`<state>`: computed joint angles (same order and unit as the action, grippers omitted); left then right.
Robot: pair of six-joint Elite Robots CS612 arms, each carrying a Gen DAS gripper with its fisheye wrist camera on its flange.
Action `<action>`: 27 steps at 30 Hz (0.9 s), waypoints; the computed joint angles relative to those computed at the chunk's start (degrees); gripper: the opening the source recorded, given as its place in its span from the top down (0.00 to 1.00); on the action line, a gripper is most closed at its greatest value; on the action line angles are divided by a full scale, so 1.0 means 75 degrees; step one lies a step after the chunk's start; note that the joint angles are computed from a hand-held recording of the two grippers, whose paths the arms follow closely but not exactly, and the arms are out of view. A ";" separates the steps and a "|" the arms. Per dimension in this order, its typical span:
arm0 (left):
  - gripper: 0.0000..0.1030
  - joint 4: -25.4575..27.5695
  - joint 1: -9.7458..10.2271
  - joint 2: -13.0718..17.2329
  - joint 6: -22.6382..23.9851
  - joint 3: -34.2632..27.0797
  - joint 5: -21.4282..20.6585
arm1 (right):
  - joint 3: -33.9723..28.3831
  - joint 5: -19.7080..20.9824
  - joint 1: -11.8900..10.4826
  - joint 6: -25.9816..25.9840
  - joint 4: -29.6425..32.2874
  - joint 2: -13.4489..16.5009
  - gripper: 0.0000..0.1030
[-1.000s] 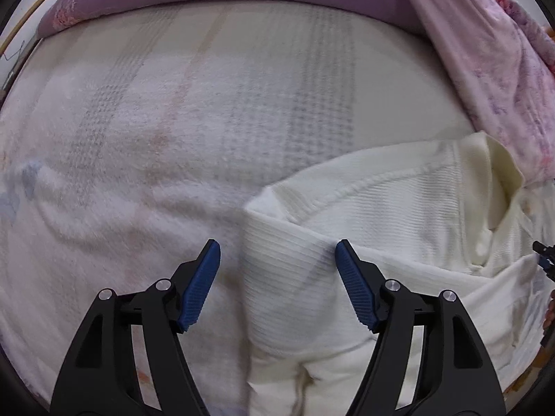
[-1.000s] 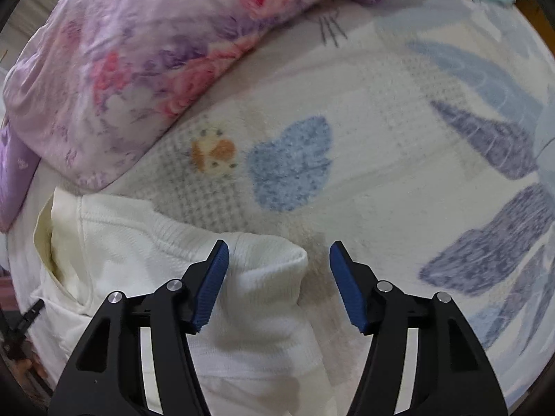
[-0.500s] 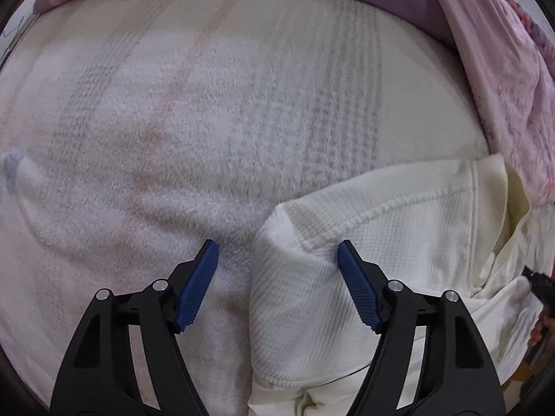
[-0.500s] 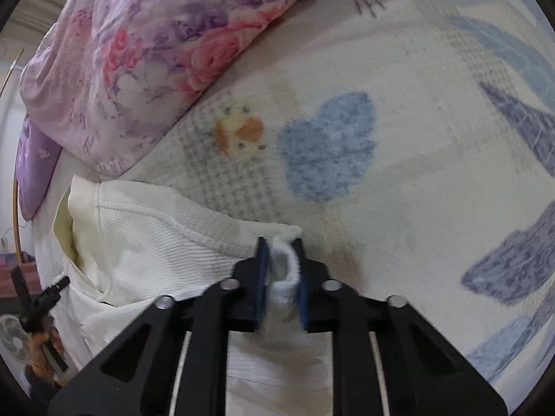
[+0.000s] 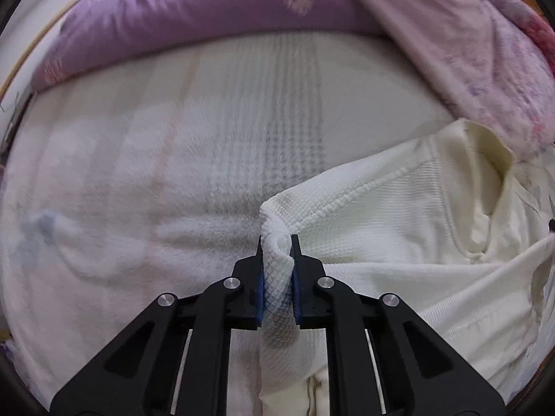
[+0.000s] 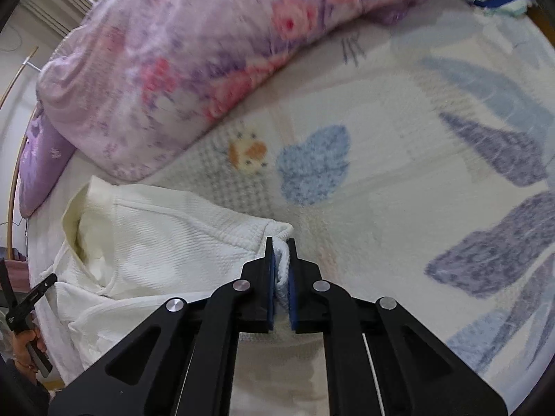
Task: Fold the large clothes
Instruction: 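Lift the hem with both grippers and fold it over toward the collar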
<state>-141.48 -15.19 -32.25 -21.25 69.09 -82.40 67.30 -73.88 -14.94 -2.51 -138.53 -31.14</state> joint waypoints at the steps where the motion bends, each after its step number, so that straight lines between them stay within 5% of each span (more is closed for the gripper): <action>1: 0.90 -0.0120 -0.0027 -0.0126 0.0090 0.0169 0.0057 | 0.0143 0.0060 -0.0025 0.0035 -0.0126 -0.0097 0.95; 27: 0.90 -0.2143 -0.0657 -0.2079 -0.0682 0.3124 0.0605 | 0.2698 0.0654 -0.0253 -0.0161 -0.1950 -0.1866 0.95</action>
<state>-157.55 -20.12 -47.84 -26.36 92.52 -77.87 87.54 -68.98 -16.84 -3.72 -153.16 -45.13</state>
